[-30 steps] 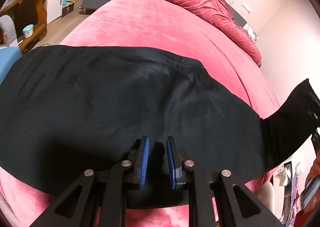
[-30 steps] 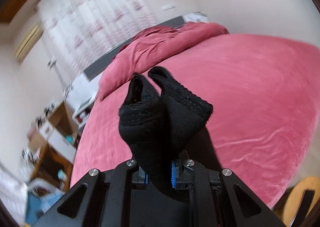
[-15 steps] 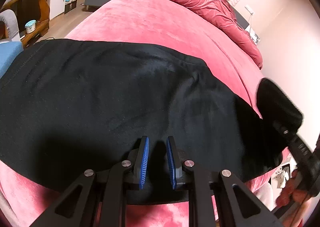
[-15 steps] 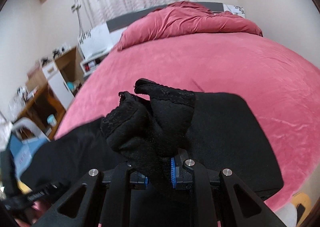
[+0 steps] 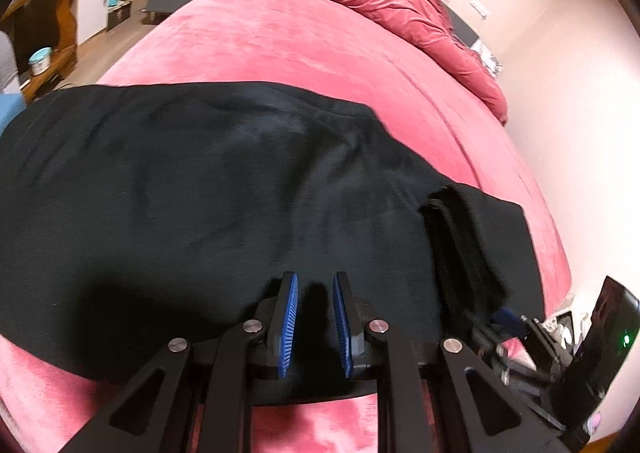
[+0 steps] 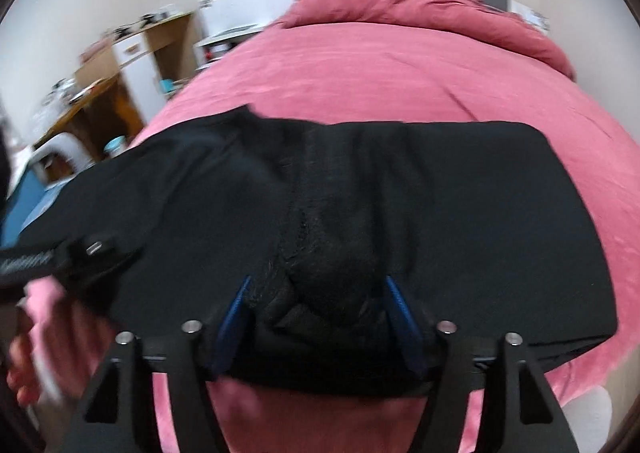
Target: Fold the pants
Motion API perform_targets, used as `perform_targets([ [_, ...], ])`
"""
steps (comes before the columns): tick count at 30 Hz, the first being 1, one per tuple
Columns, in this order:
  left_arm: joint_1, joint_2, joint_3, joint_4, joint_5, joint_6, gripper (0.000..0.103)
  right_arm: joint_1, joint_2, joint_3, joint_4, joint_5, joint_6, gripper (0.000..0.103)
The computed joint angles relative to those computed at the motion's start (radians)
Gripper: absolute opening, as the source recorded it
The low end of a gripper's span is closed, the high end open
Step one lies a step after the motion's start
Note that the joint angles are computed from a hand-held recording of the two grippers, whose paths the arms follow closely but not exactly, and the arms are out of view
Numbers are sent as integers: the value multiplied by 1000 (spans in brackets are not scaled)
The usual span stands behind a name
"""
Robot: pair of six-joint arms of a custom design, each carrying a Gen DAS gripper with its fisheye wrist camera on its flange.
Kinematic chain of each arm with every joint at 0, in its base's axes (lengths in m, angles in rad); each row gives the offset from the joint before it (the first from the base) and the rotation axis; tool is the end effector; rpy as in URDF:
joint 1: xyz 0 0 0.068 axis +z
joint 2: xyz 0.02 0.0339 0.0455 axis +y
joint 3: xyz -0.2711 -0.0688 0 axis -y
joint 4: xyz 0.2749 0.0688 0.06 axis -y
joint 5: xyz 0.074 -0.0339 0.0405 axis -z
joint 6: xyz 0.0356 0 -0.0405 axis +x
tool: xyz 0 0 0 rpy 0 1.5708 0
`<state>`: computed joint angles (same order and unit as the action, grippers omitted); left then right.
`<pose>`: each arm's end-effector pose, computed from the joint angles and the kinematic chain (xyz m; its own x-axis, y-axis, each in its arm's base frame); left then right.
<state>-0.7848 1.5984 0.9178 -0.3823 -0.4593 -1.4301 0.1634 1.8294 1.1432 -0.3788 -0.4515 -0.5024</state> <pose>0.2449 -0.2223 0.1656 -0.5628 -0.6922 -0.4517 -0.5447 0.7217 -0.4272 0.3837 0.0790 0.1551 -0.5856 -0.5357 -0.6084 -0.7267 0.6794 0.1012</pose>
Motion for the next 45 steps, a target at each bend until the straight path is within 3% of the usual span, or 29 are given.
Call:
perform_targets([
  [4,27,19,31,72,44,87,18,-109,26,130,-211,-227,-29,69],
  [8,58,71,91,172,104,169,18,-224,31,186,-172,-322,70,68],
  [9,64,86,107,197,118,185,24,-246,33,189,-140,-316,107,66],
  [10,72,107,127,229,136,198,39,-268,39,193,-96,-288,152,56],
  [11,79,130,147,263,153,207,47,-280,60,215,-56,-233,197,45],
  [12,89,160,170,302,178,219,59,-287,84,242,-45,-180,222,42],
  [13,100,188,195,312,209,226,61,-292,124,291,-50,-139,253,38],
  [16,139,303,310,274,337,215,61,-332,219,398,-72,-160,350,37],
  [18,145,371,389,207,365,214,58,-333,252,428,-80,-156,353,33],
  [19,143,392,411,195,365,228,49,-327,265,442,-86,-148,346,30],
  [21,132,417,446,170,352,257,23,-310,276,441,-85,-119,314,25],
  [25,111,382,440,172,315,316,15,-292,261,408,-85,-3,272,21],
  [27,97,322,403,200,275,364,15,-290,248,393,-85,7,274,21],
  [29,77,298,425,146,211,436,15,-299,235,371,-95,-6,242,21],
  [31,77,310,442,109,207,448,15,-297,231,357,-98,3,228,21],
  [35,79,365,409,120,265,346,15,-287,262,386,-137,34,231,19],
  [38,63,377,346,212,243,301,19,-277,276,391,-137,60,221,18],
  [44,68,272,213,303,245,277,27,-248,246,344,-85,137,202,18],
  [45,59,243,186,297,231,254,34,-241,243,342,-79,152,198,18],
])
